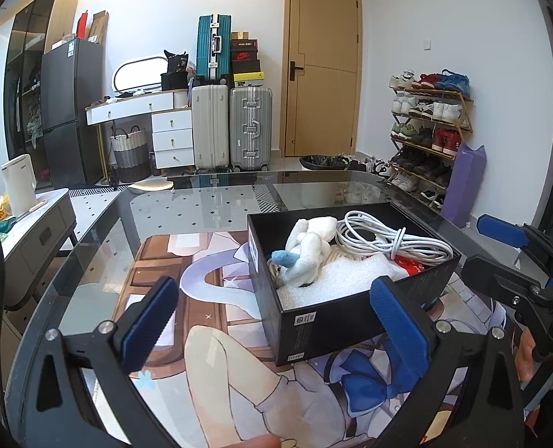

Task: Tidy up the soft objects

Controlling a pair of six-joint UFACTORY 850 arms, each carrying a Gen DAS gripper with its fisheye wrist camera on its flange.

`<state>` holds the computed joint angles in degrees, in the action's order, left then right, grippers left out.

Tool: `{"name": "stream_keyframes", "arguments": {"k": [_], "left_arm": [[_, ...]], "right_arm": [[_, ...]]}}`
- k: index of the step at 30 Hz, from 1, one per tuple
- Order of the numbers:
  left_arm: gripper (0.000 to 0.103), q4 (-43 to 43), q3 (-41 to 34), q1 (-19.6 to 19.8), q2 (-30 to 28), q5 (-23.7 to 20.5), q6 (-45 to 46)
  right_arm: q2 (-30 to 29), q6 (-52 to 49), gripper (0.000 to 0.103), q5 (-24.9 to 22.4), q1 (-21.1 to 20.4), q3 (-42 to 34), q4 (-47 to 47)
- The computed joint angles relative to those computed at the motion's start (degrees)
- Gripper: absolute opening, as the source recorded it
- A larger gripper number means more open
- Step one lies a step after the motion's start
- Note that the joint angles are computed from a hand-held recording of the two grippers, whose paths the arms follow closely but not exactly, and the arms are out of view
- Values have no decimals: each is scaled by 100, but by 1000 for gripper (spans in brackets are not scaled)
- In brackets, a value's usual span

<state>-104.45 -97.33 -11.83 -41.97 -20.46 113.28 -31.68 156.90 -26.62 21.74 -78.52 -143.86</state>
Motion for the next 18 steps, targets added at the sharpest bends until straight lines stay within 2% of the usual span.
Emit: {"name": "stream_keyframes", "arguments": {"k": [18], "left_arm": [[103,-51,23,-3,23,0,54]], "right_arm": [[-2,21,102,-10,1,6,-15]]}}
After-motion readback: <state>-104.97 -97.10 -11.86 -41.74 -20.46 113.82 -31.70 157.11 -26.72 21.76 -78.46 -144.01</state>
